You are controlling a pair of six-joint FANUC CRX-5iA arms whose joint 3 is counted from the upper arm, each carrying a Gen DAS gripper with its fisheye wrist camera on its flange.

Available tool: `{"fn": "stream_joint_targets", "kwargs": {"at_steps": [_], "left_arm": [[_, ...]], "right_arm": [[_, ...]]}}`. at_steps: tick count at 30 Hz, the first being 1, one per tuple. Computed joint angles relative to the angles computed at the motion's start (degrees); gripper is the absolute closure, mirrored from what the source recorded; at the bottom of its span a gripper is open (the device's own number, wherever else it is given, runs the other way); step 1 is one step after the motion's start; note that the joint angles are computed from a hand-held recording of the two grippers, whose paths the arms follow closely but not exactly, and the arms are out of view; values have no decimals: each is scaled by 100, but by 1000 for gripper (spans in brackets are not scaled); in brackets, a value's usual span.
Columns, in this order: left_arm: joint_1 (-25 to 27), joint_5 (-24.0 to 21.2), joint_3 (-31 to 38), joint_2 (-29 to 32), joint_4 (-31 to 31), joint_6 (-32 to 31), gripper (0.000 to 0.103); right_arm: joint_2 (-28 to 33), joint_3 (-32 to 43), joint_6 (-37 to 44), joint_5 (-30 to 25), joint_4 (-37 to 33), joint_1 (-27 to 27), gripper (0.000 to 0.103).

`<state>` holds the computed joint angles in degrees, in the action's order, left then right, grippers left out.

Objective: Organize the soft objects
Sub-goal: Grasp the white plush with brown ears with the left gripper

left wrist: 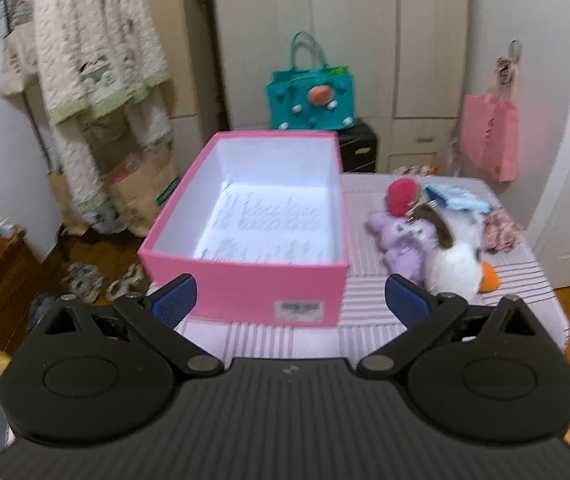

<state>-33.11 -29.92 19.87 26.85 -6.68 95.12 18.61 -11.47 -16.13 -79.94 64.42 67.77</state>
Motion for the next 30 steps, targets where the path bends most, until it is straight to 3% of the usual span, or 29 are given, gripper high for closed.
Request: {"fn": "stream_joint_targets", "kwargs": {"at_steps": [3,8,12,17,20,22,25,30], "left_arm": [[-82,86,125,94,-113,-122,0],[-143,263,346,408,214,-743,0],[-30,579,205,727,1892,-2135,0],[-130,372,695,1240,2437,-2868,2],[-175,397,456,1411,4078,-4532,2],[-194,171,496,1545,4715,-5099,2],[-239,-137,926,1844,4642,-5102,4],[-210,-1024,2013,2511,4227,-4665,16]], "right_arm": [[160,45,129,-242,61,-106,0],[-92,-634,-210,580,512,-381,0],[-327,-1373,-1048,1666,1174,-839,0],[-544,-2032,-2269,3319,2025,-1681,3],[-439,-2103,-2510,3776,2373,-1984,10],[-355,-2114,-2483,3953,2615,-2128,10],[-215,-2120,-2406,3910,2939,-2203,11],[-184,-2226,-2693,4228,3629,-2522,19]]}}
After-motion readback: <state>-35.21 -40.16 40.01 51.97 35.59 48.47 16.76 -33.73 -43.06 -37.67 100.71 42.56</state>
